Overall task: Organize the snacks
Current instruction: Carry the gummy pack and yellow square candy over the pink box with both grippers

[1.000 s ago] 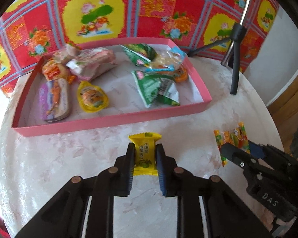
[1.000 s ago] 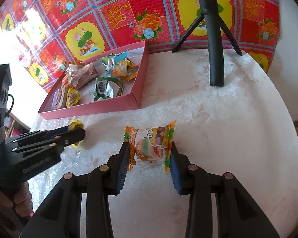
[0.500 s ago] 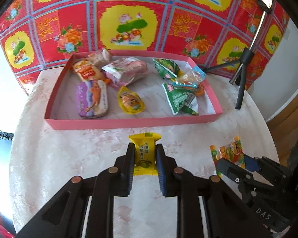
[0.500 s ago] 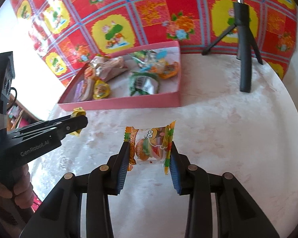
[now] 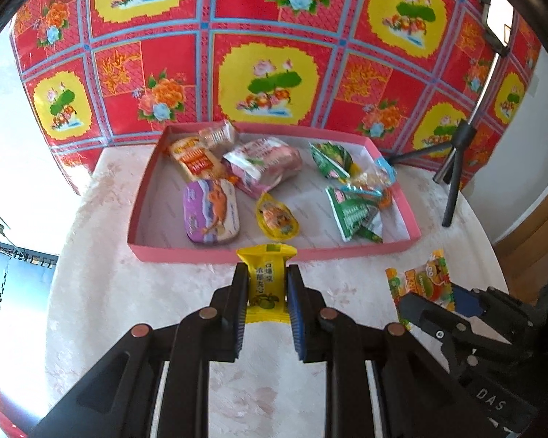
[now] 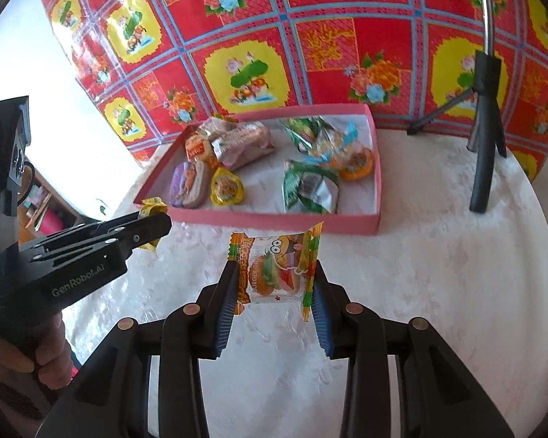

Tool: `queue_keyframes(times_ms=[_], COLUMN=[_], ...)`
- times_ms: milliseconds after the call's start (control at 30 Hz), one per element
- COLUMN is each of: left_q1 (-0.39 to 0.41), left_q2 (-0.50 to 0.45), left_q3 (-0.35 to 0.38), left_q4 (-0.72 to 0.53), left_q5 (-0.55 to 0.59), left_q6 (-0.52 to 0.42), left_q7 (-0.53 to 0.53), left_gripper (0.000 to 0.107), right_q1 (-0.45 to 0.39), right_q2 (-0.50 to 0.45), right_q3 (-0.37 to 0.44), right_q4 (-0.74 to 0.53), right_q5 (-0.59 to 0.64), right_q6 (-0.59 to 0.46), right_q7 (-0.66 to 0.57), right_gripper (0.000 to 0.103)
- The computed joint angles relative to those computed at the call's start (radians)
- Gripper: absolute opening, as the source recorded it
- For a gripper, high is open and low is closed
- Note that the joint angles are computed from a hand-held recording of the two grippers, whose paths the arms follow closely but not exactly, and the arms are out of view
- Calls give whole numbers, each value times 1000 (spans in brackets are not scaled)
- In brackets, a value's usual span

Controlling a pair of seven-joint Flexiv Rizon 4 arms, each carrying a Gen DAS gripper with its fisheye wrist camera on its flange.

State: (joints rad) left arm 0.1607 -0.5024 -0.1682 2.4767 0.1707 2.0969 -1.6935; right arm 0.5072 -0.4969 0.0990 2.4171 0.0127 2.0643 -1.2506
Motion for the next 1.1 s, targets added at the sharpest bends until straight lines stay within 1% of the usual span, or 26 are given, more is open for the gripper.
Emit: queue_keyframes(times_ms=[333, 667, 767, 900, 1000, 1100], left_q1=[9, 6, 20, 18, 38, 37], left_q2=[25, 33, 26, 9, -11, -37], left_q3=[-1, -16, -37, -46, -69, -72], left_q4=[-39, -80, -99, -136, -165, -196], left_q5=[-3, -16, -13, -19, -16, -29], left_q6=[-24, -50, -62, -82, -99, -112], left_q7=[18, 27, 23, 37, 47, 60], left_gripper=[21, 21, 21, 21, 21, 21], right_q1=[24, -18, -23, -26, -45, -60], right_q2=[12, 9, 5, -8, -24, -45], right_q3=[-20, -2, -5, -15, -9, -6], right_q4=[-48, -100, -118, -151, -180, -212], right_q5=[3, -43, -55, -69, -89, -109], right_q6=[-27, -54, -65, -85, -97, -110], right_q7=[-11, 2, 5, 8, 15, 21], right_gripper=[38, 38, 38, 38, 38, 38])
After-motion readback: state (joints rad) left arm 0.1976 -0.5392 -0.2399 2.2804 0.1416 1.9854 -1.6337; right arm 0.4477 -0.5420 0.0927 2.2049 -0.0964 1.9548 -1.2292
